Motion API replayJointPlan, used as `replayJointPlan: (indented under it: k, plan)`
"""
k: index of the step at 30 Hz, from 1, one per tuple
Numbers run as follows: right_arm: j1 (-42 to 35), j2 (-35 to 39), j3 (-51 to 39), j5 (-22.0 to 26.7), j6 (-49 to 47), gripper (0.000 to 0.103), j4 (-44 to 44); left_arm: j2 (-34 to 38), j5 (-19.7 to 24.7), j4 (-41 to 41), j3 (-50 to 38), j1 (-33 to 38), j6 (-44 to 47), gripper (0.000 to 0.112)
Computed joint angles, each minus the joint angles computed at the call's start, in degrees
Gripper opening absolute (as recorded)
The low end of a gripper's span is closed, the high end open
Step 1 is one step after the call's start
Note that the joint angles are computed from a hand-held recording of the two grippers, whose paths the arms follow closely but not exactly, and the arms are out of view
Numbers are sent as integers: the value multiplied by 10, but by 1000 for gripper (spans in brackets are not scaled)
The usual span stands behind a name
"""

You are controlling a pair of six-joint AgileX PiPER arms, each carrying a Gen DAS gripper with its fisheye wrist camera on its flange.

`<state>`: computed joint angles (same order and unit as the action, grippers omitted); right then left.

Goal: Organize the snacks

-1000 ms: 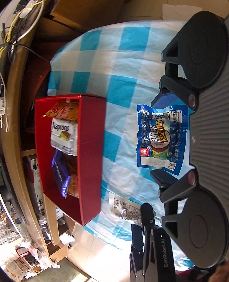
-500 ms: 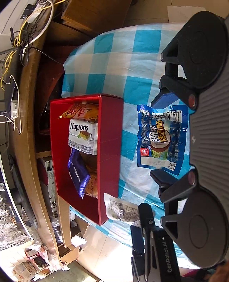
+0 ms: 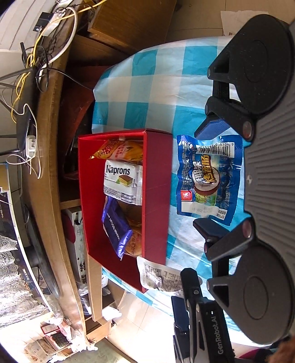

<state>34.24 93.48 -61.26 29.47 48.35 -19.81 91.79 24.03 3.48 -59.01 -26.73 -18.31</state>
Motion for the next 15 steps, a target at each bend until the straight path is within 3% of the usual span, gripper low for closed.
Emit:
replayJointPlan:
  k: [15]
  plan:
    - [-20,6,-44,-10,26,88,-40,21,-3,3,-45,8,8,62]
